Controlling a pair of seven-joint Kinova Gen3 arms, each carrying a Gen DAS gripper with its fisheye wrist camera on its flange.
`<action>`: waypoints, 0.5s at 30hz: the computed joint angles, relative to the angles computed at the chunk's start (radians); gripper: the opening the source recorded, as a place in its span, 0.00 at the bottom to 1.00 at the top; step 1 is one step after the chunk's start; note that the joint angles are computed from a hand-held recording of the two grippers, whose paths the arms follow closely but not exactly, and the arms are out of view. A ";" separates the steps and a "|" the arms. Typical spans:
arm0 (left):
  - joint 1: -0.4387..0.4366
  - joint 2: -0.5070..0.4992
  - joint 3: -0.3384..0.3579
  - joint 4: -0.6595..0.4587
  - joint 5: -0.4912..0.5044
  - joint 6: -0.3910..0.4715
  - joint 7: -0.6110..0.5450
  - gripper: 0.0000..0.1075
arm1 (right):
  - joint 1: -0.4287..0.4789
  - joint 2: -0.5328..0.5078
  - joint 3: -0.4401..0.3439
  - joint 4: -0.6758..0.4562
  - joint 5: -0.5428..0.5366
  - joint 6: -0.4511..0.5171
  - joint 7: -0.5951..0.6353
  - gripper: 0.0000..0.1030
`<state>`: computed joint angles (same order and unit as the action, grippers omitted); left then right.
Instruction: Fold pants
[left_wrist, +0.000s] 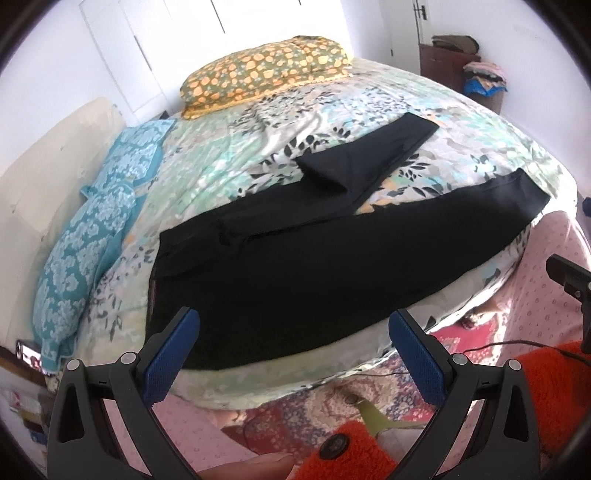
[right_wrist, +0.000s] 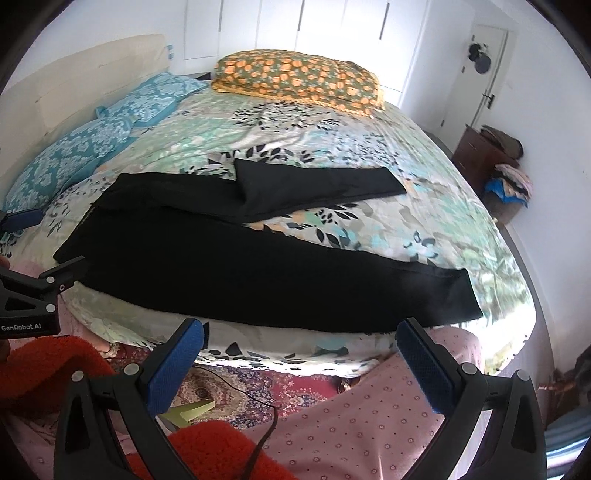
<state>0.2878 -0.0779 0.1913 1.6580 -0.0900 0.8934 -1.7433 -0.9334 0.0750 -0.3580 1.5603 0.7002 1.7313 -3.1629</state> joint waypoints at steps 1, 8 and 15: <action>0.001 0.003 0.002 -0.001 -0.001 -0.003 0.001 0.95 | 0.000 -0.002 0.000 0.004 -0.003 0.002 -0.005 1.00; 0.014 0.036 0.006 -0.019 -0.004 -0.010 0.022 0.95 | 0.024 -0.006 0.008 0.018 -0.020 -0.013 -0.004 1.00; 0.028 0.091 0.003 -0.048 -0.054 0.019 0.093 0.95 | 0.078 -0.013 0.030 0.048 -0.050 -0.113 0.063 1.00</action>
